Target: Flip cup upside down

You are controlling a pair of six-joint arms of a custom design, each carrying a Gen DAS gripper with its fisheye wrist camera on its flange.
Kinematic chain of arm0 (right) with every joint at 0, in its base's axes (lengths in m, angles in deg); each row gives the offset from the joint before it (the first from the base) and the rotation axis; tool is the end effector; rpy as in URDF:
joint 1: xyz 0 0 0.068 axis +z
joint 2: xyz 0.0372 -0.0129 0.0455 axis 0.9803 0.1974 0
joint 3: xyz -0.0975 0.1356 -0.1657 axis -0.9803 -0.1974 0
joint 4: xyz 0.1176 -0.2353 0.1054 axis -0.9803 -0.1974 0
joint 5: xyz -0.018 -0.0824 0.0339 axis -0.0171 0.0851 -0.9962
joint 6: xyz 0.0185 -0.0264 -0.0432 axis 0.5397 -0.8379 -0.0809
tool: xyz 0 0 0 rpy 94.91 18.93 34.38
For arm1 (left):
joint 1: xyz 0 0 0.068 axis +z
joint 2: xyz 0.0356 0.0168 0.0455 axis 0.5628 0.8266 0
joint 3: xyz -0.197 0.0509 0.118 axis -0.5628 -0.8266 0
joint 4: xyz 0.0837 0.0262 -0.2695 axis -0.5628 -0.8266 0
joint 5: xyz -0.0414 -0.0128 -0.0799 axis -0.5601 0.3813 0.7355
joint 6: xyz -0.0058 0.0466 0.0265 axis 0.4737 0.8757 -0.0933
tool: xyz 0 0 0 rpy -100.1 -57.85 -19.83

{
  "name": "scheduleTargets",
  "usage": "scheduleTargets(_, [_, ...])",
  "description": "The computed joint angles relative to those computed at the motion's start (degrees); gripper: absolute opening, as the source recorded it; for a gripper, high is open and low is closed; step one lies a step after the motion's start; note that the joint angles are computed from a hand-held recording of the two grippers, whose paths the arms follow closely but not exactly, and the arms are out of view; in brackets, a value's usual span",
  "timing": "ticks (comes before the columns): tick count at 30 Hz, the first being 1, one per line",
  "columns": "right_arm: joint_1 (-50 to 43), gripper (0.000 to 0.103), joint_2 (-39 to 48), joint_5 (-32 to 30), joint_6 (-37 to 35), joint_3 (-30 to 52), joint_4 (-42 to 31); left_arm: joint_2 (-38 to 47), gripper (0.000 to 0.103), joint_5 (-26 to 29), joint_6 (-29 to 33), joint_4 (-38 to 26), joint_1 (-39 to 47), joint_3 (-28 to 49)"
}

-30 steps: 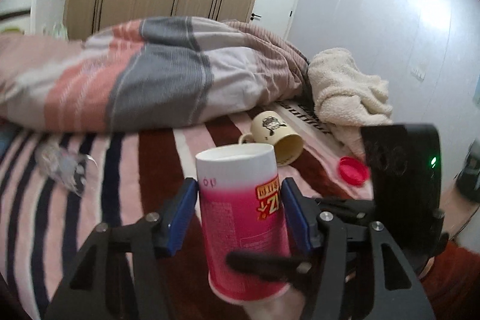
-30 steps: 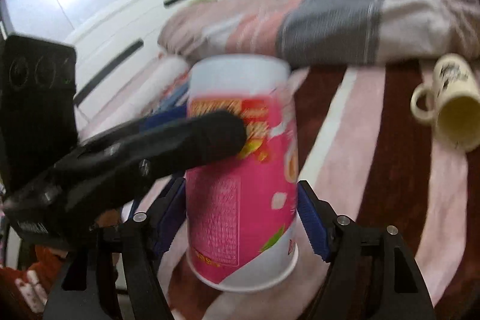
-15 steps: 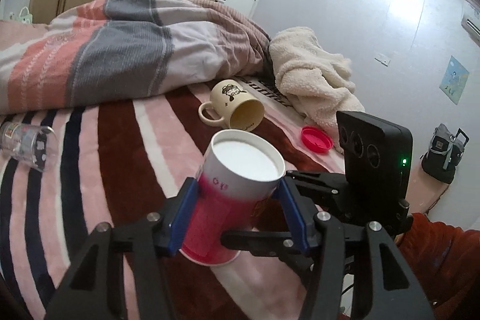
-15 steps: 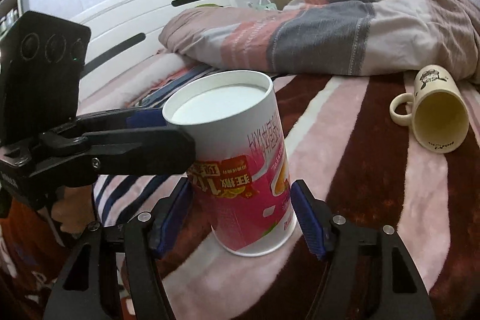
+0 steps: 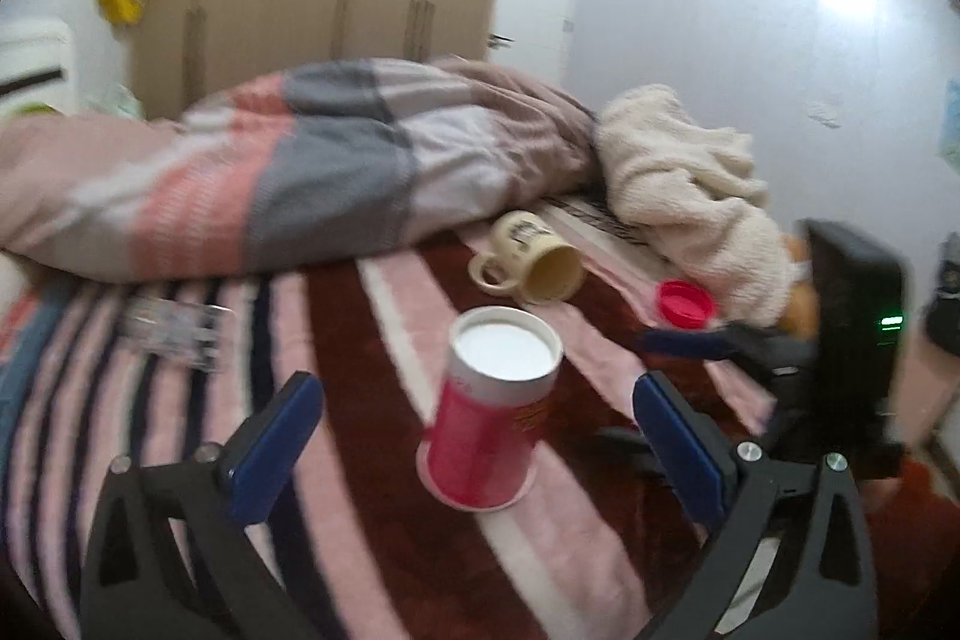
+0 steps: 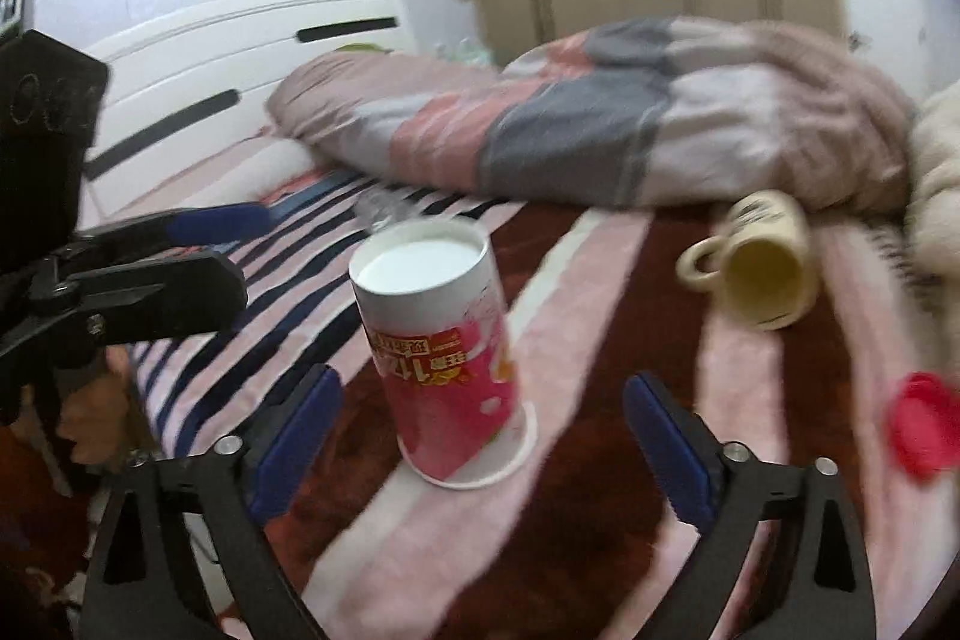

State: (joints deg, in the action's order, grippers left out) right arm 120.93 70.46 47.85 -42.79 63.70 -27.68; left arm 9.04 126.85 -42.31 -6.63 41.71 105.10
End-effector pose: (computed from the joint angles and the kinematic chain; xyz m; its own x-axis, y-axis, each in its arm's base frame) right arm 0.1284 0.0954 0.2091 -0.5750 0.0145 -0.8180 -0.1022 0.9907 0.0894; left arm 0.1799 -0.0017 0.2690 -0.4272 0.3215 -0.8451 0.7073 0.7011 -0.0908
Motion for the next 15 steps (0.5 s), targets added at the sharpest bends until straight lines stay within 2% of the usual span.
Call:
scheduleTargets(4, [13.62, 0.103, 5.32, 15.29, 9.65, 8.23, -11.45, -7.47, 0.103, -10.35, -5.9, 1.03, -2.35, -1.62])
scheduleTargets(6, [19.03, 0.103, 8.35, 19.87, 16.82, 12.12, -17.41, -7.85, 0.103, -11.48, -6.94, -0.4, -1.85, -1.05])
scheduleTargets(10, [24.58, 0.103, 10.75, 21.76, 22.67, 16.2, -22.66, -8.05, 0.103, -4.06, -4.38, -4.7, 4.92, -0.05])
scheduleTargets(15, [30.64, 0.103, 13.16, 25.63, 28.86, 18.13, -27.5, -10.58, 0.103, -3.51, -4.27, -6.09, 6.49, 0.12])
